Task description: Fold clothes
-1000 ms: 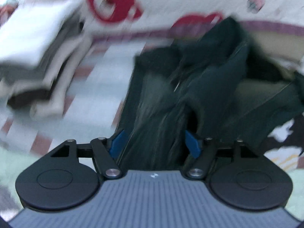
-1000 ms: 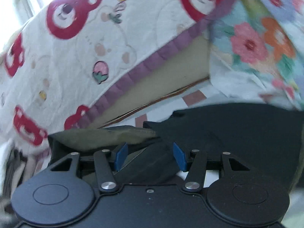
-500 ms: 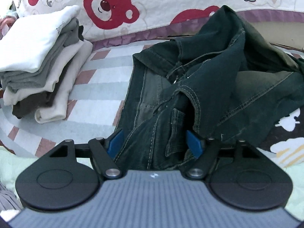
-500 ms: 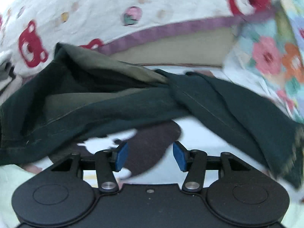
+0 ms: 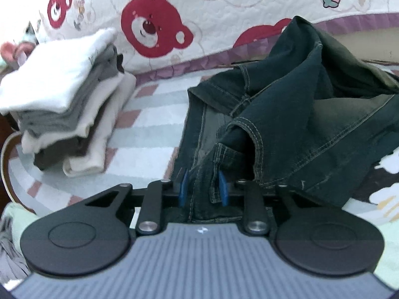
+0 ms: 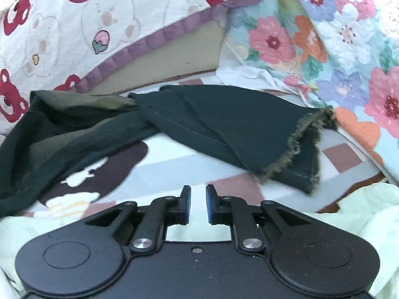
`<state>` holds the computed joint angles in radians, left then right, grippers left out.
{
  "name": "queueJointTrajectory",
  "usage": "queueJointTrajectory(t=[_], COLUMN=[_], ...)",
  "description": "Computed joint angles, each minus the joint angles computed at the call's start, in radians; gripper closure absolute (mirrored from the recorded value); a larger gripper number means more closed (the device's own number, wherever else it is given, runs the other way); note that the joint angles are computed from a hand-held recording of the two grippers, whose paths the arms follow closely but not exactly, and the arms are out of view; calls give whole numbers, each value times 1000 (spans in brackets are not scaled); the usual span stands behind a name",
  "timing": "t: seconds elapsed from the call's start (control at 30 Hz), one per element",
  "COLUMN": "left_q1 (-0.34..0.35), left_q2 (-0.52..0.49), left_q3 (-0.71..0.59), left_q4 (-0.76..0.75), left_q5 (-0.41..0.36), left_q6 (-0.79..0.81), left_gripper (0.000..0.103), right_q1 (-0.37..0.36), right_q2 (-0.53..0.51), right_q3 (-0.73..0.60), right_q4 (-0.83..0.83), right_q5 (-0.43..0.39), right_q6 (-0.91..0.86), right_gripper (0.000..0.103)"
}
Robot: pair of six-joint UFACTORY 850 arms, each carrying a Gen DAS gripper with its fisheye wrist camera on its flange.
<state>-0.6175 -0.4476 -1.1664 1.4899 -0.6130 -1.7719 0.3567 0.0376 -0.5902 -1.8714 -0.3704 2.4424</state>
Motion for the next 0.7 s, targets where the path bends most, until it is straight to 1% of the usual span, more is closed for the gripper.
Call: queueJointTrajectory(t=[0.07,0.13,0.2,0.23,0.3,0.33,0.37,0.4,0.47,0.5,0.57,0.6,0.63,0.67,0.7], left_q1=[-1,-4,-10,-15,-31,-36,-37,-32,-8,6,19,18,13,5,-3], left_q2=[-6,-8,-11,-17,-53,-73,-92,-103,-95,-80,-48,-32,-19,-12,-7], left_q3=[-5,-7,-8,-11,-44,-62,-79,-90,-92,-86,-62,-47,-33,-22,-16], left_q4=[2,10,37,48,23,12,7,2,-11,-26,-22,0,34,71,105], left_q5=[-14,-25,-57,-88,-203,-262,-319,-351,-333,-301,-259,-250,-246,-246,-250], left_q6=[6,-2,-16,-11,57,82,93,95,76,61,22,-3,-30,-53,-68], left_gripper=[78,78,79,78,77,80,81,81,81,81,78,78,78,77,77], right_q1=[-28,-64,-105,-125,-162,-181,-198,-213,-229,-236,-239,-239,-240,-244,-252], right_q2=[-9,-22,-35,-43,-62,-74,-89,-105,-149,-171,-214,-237,-256,-266,-272], right_q3=[-2,-10,-20,-25,-42,-53,-64,-77,-110,-127,-157,-172,-184,-192,-201], right_q4=[-13,-19,-55,-80,-123,-150,-182,-198,-141,-101,-17,29,41,29,-6], right_q5=[0,19,49,68,106,124,140,151,154,153,137,131,126,121,117], right_q6=[-45,-80,-75,-71,-74,-70,-58,-60,-149,-206,-330,-401,-438,-433,-393], right_gripper=[87,83,73,72,66,64,58,55,52,49,47,47,48,61,79])
